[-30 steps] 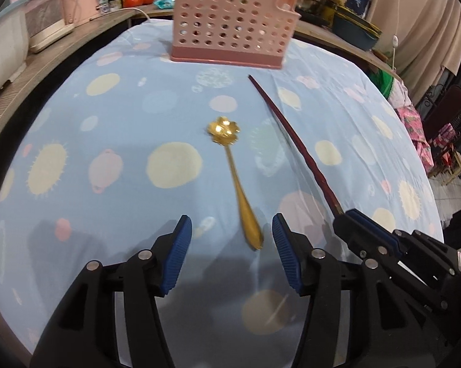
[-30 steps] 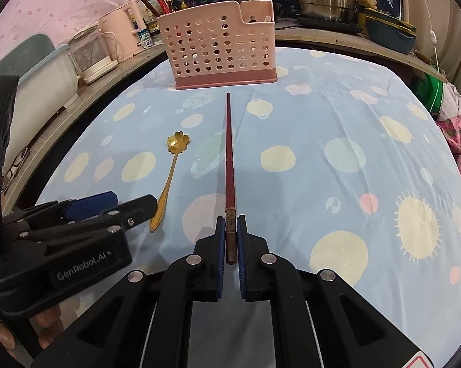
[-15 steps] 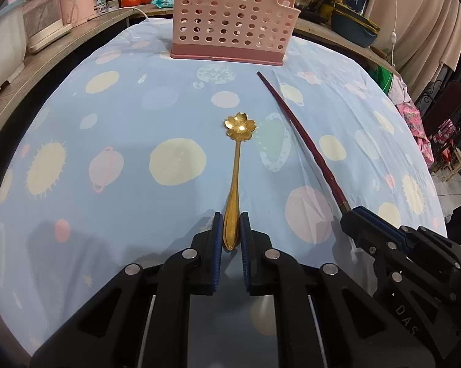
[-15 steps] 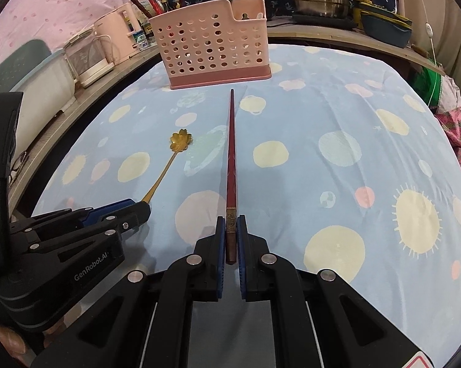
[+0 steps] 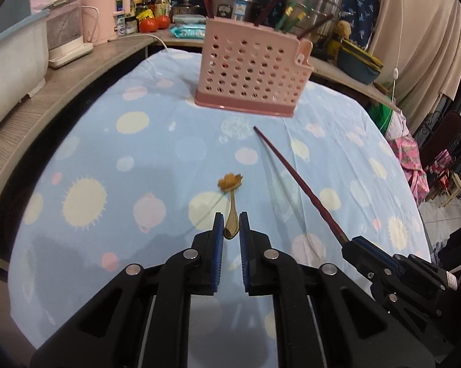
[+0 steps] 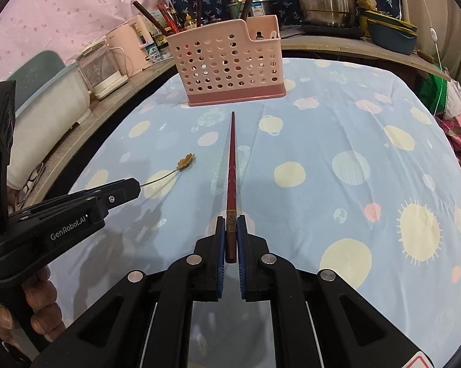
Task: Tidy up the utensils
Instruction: 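Lift the dark-red chopstick with right tool while left tool closes on the gold spoon, then carry the chopstick and spoon with both tools over the pink basket and lower them in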
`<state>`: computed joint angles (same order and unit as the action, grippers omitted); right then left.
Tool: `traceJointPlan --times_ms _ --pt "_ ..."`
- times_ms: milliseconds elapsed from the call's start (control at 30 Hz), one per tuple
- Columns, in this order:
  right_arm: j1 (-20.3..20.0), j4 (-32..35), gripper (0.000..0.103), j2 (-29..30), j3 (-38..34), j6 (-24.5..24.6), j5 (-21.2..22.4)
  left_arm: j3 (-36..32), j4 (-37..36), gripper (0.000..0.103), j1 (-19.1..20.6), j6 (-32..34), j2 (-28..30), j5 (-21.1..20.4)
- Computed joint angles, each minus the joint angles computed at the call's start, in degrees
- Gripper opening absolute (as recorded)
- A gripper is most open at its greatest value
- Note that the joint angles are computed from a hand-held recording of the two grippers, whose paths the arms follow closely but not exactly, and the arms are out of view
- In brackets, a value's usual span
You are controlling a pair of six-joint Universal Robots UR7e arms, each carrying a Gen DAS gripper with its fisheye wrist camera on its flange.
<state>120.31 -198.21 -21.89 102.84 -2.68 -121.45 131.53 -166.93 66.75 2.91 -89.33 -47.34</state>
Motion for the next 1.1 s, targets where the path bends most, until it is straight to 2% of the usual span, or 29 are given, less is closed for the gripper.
traceJointPlan --times_ms 167,233,767,1100 --pt "0.9 -0.4 0.007 -0.3 -1.0 -0.8 0.6 -1.4 -0.6 0.008 -0.2 0.9 -0.8 0.3" --pt "1.1 -0.4 0.007 -0.5 -1.4 -0.9 1.0 -1.8 -0.8 0.001 -0.4 1.2 -1.1 0.5" --pt "1.7 -2.5 0.007 -2.3 -6.8 -2.5 4.6 -6.5 0.2 0.001 -0.6 2.9 -0.9 -0.2" --pt "2.3 -3.7 0.007 -2.0 -12.5 -5.5 4.9 -9.1 -0.9 0.001 -1.2 4.7 0.2 -0.8"
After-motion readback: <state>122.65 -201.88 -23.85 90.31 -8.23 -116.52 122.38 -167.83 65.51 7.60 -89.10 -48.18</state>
